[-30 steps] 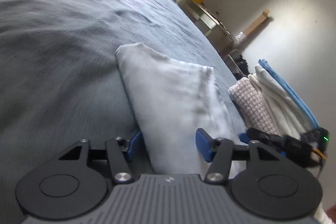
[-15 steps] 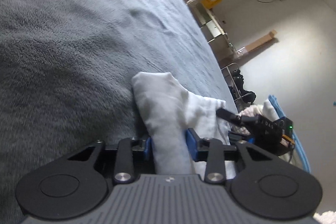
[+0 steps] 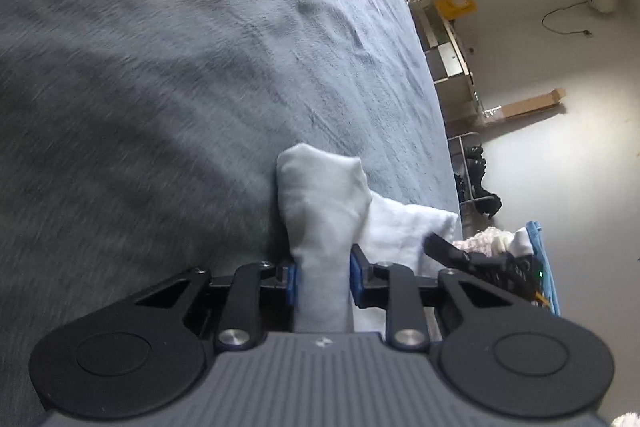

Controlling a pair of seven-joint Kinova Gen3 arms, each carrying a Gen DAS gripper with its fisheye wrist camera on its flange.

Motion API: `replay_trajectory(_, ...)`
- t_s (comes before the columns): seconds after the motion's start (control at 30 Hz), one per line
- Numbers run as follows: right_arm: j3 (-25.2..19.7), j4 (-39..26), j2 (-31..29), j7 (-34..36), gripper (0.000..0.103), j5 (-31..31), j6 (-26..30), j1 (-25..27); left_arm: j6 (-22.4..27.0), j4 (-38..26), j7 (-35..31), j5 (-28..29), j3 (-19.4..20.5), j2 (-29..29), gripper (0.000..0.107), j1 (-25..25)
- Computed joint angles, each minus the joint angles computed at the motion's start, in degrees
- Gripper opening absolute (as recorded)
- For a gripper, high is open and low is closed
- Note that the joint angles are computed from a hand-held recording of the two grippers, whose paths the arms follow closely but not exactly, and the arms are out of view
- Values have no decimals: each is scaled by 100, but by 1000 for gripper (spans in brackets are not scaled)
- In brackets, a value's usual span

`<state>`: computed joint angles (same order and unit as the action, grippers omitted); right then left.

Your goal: Fold clothes

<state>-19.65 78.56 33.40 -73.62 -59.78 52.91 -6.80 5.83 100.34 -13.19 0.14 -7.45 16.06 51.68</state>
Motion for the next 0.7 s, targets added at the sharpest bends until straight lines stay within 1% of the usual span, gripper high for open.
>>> replay_trajectory(0.03, 6, -149, 106, -70, 47, 19, 29, -61, 57, -67, -55, 4, 160, 30, 26, -159)
replay_trajectory(0.07, 28, -283, 163, -149, 38, 103, 44, -135, 157, -134, -17, -53, 219, 36, 24, -212)
replay_trajectory(0.1, 86, -406, 167, -262, 32, 281, 72, -237, 260, -206, 114, -190, 172, 48, 23, -160)
replay_trajectory(0.13, 142, -526, 168, -377, 20, 473, 104, -341, 368, -286, 339, -394, 19, 65, 23, -1)
replay_trajectory(0.2, 110, -536, 64, -399, 12, 645, 50, -408, 611, -460, 555, -688, -490, 40, 20, 522)
replay_trajectory(0.23, 98, -533, 9, -399, 10, 718, 22, -442, 736, -549, 589, -789, -651, 25, 19, 697)
replay_trajectory(0.3, 34, -420, -202, -255, 8, 764, -140, -460, 990, -724, 810, -1170, -790, -10, 17, 907)
replay_trajectory(0.33, 7, -367, -320, -177, 8, 772, -206, -467, 1107, -800, 904, -1324, -798, -55, 16, 965)
replay_trajectory(0.47, -35, -209, -739, 35, 7, 651, -390, -471, 1823, -1268, 1115, -1929, -624, -247, 15, 1125)
replay_trajectory(0.53, 8, -78, -1025, 30, 7, 510, -479, -482, 2219, -1567, 1063, -2041, -391, -333, 15, 1103)
replay_trajectory(0.6, 2, 243, -1385, 136, 7, 246, -549, -352, 2630, -1916, 917, -2026, -102, -395, 15, 1030)
replay_trajectory(0.67, 169, 553, -1804, 93, 7, -35, -563, -347, 3046, -2299, 765, -2009, 174, -426, 15, 966)
replay_trajectory(0.7, 177, 708, -2005, 29, 7, -142, -564, -279, 3257, -2510, 683, -1993, 310, -426, 15, 934)
